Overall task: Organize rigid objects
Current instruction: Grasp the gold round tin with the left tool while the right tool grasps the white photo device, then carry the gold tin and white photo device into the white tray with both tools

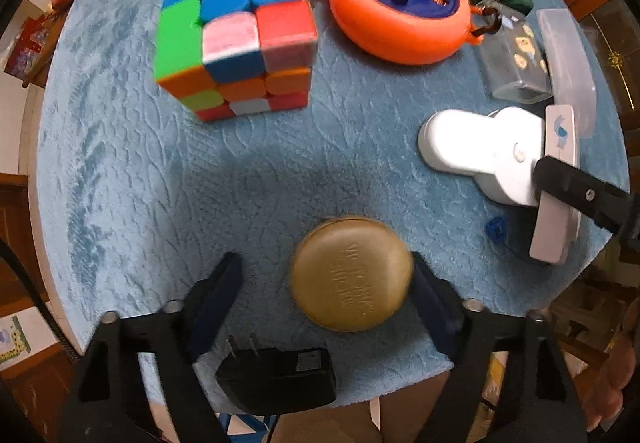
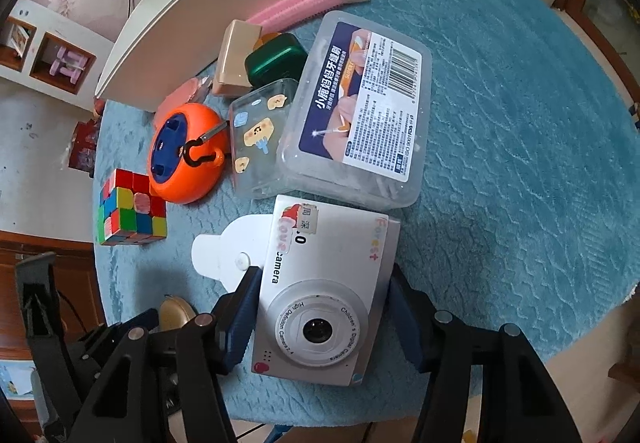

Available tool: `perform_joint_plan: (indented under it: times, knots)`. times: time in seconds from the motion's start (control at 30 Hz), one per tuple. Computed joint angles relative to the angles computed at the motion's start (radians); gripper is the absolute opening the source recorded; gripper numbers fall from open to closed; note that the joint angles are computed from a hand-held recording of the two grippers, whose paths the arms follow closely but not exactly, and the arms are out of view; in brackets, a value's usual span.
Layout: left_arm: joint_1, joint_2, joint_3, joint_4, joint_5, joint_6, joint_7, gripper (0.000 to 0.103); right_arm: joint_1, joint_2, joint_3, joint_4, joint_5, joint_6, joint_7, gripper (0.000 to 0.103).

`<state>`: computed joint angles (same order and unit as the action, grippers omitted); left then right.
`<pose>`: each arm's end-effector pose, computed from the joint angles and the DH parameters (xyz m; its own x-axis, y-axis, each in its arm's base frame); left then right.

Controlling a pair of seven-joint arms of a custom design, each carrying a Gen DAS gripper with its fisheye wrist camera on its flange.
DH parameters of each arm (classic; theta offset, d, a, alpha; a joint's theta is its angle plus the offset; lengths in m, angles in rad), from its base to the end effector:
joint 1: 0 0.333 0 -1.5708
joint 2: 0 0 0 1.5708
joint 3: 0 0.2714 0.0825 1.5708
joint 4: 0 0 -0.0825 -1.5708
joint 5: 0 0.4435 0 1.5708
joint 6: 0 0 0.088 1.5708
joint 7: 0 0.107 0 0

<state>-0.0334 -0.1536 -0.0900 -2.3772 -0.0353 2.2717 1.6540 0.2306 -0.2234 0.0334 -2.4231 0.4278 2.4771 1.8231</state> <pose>0.5314 -0.0659 0.3070 -0.1830 -0.9831 0.0103 -0.9821 0.1823 -0.0485 0.5230 0.1396 0.3427 -0.2413 -0.8959 -0.3729 -0.9425 0.3079 -0.1298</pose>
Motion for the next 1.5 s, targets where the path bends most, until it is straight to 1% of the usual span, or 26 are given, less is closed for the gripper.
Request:
perform_joint_plan:
  times: [0.03, 0.07, 0.1, 0.13, 0.27, 0.4, 0.57, 0.63, 0.7, 0.73, 0.77, 0.87, 0.9, 0.97, 1.07, 1.1, 1.17, 1.23, 1.33, 1.4, 1.5]
  knots:
    - [-0.001, -0.008, 0.001, -0.004, 0.001, 0.004, 0.012, 0.062, 0.002, -0.005, 0.0, -0.004, 0.005, 0.004, -0.003, 0.061]
    - [-0.002, -0.011, -0.001, -0.003, 0.007, 0.006, 0.016, 0.059, 0.002, -0.013, 0.0, -0.009, 0.005, 0.008, -0.002, 0.061]
    - [-0.006, -0.012, 0.004, 0.0, 0.01, 0.002, 0.019, 0.059, 0.001, -0.021, 0.001, -0.015, 0.0, 0.011, -0.002, 0.061]
    - [0.0, 0.022, 0.0, 0.03, 0.014, 0.009, 0.018, 0.059, 0.001, -0.025, 0.005, -0.015, -0.009, 0.013, 0.005, 0.061]
    - [0.005, 0.011, 0.0, 0.028, 0.027, 0.011, 0.027, 0.059, -0.003, -0.057, 0.009, -0.02, -0.044, 0.005, 0.012, 0.061]
    - [-0.002, -0.029, 0.003, 0.027, 0.001, -0.004, 0.065, 0.059, -0.007, -0.09, 0.02, -0.007, -0.097, -0.027, 0.031, 0.061]
    - [-0.013, -0.089, 0.02, 0.039, -0.04, 0.002, 0.129, 0.059, -0.011, -0.126, 0.035, 0.032, -0.161, -0.074, 0.056, 0.061]
    - [-0.016, -0.103, 0.027, 0.063, -0.06, 0.008, 0.149, 0.059, -0.011, -0.134, 0.04, 0.057, -0.182, -0.084, 0.065, 0.061]
    - [-0.013, -0.118, 0.038, 0.071, -0.067, 0.032, 0.174, 0.059, -0.015, -0.143, 0.046, 0.079, -0.209, -0.081, 0.072, 0.061]
    - [-0.024, -0.101, 0.017, 0.109, -0.064, 0.03, 0.14, 0.059, -0.018, -0.146, 0.051, 0.09, -0.228, -0.078, 0.078, 0.061]
    - [-0.029, -0.073, 0.017, 0.152, -0.075, 0.037, 0.141, 0.059, -0.023, -0.152, 0.054, 0.1, -0.249, -0.075, 0.081, 0.061]
    - [-0.048, -0.065, 0.012, 0.213, -0.124, 0.045, 0.143, 0.059, -0.032, -0.142, 0.061, 0.145, -0.288, -0.058, 0.1, 0.061]
    - [-0.059, -0.024, -0.007, 0.272, -0.121, 0.054, 0.109, 0.059, -0.034, -0.134, 0.059, 0.163, -0.295, -0.053, 0.101, 0.061]
    - [-0.068, 0.007, -0.016, 0.34, -0.136, 0.061, 0.098, 0.059, -0.039, -0.1, 0.056, 0.212, -0.314, -0.04, 0.098, 0.061]
    - [-0.067, 0.052, -0.021, 0.41, -0.146, 0.094, 0.096, 0.059, -0.045, -0.023, 0.052, 0.311, -0.353, -0.028, 0.078, 0.061]
    - [-0.07, 0.071, -0.033, 0.45, -0.132, 0.088, 0.065, 0.059, -0.044, 0.007, 0.047, 0.346, -0.359, -0.022, 0.062, 0.061]
    - [-0.065, 0.116, -0.039, 0.508, -0.117, 0.111, 0.03, 0.059, -0.045, 0.074, 0.038, 0.425, -0.372, -0.017, 0.038, 0.061]
    - [-0.059, 0.166, -0.045, 0.576, -0.094, 0.115, -0.021, 0.059, -0.044, 0.147, 0.025, 0.509, -0.37, -0.02, 0.015, 0.061]
    - [-0.054, 0.27, -0.056, 0.714, -0.058, 0.096, -0.095, 0.059, -0.043, 0.289, 0.005, 0.671, -0.355, -0.046, -0.027, 0.061]
    - [-0.059, 0.344, -0.061, 0.802, 0.0, 0.084, -0.151, 0.059, -0.043, 0.367, -0.006, 0.756, -0.343, -0.063, -0.051, 0.061]
    - [-0.076, 0.471, -0.061, 0.954, 0.087, 0.046, -0.243, 0.059, -0.042, 0.502, -0.019, 0.909, -0.332, -0.107, -0.081, 0.061]
